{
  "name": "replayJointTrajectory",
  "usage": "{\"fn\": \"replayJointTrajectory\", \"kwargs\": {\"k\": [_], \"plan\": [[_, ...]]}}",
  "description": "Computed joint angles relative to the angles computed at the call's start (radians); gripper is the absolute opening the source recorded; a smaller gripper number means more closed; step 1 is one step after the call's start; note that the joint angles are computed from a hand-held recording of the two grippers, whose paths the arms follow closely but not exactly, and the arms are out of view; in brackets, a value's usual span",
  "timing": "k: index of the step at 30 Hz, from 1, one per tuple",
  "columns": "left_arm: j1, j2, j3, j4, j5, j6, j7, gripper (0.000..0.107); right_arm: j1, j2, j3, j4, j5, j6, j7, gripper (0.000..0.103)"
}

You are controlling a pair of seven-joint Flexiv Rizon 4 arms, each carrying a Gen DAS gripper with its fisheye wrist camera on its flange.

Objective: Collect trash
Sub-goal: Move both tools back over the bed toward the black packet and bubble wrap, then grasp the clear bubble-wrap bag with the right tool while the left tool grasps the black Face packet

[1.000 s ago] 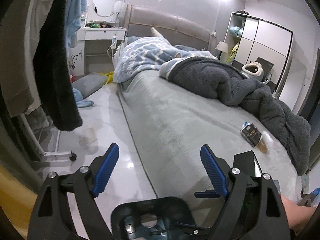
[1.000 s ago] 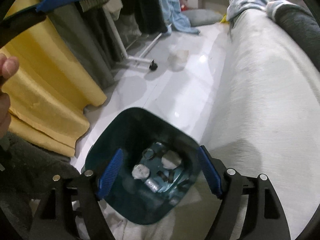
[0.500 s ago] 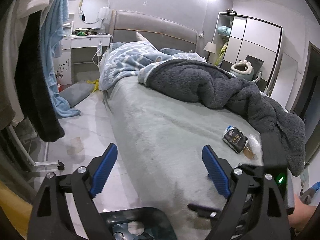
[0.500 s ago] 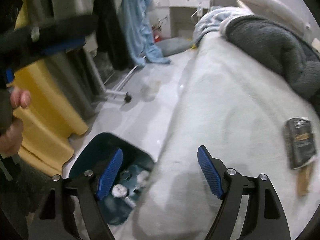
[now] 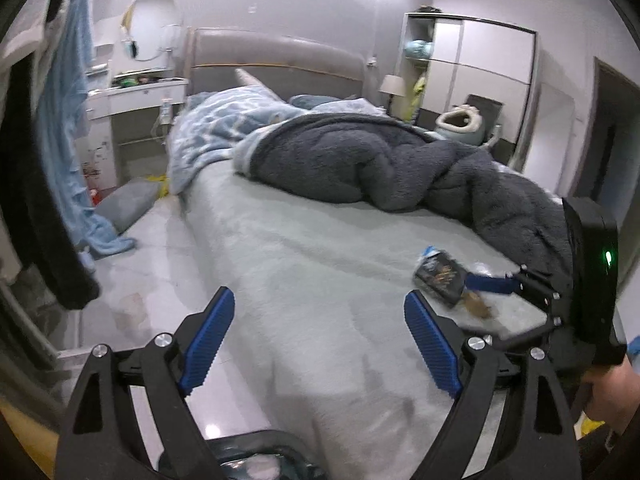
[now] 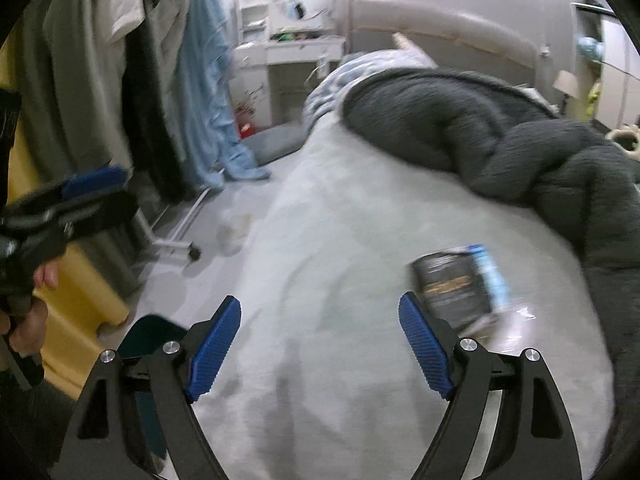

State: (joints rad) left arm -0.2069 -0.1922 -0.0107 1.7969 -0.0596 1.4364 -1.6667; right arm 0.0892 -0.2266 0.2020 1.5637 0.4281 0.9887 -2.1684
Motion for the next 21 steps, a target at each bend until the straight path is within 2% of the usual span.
{"fn": "replayJointTrajectory", "kwargs": {"k": [5, 10, 12, 21], "plan": [[0.018, -0.050, -0.059, -0.046, -0.043, 0.006, 0.138, 0.089, -0.024, -0.014, -0.025, -0.029, 0.014, 0.068, 0.054, 0.086], [0.073, -0.099, -0.170, -0.063, -0.188, 0.016, 0.343, 0.091, -0.041, -0.042, -0.039, -0.038, -0.030, 0.102, 0.128, 0.086], [0.060, -0.124, -0.163, -0.085, -0.205, 0.000, 0.373, 0.091, -0.045, -0.054, -0.043, -0.035, -0.058, 0.110, 0.158, 0.086], [0.074, -0.197, -0.238, -0.142, -0.341, -0.059, 0.566, 0.094, -0.074, -0.069, -0.041, -0.009, -0.122, 0.106, 0.228, 0.085]]}}
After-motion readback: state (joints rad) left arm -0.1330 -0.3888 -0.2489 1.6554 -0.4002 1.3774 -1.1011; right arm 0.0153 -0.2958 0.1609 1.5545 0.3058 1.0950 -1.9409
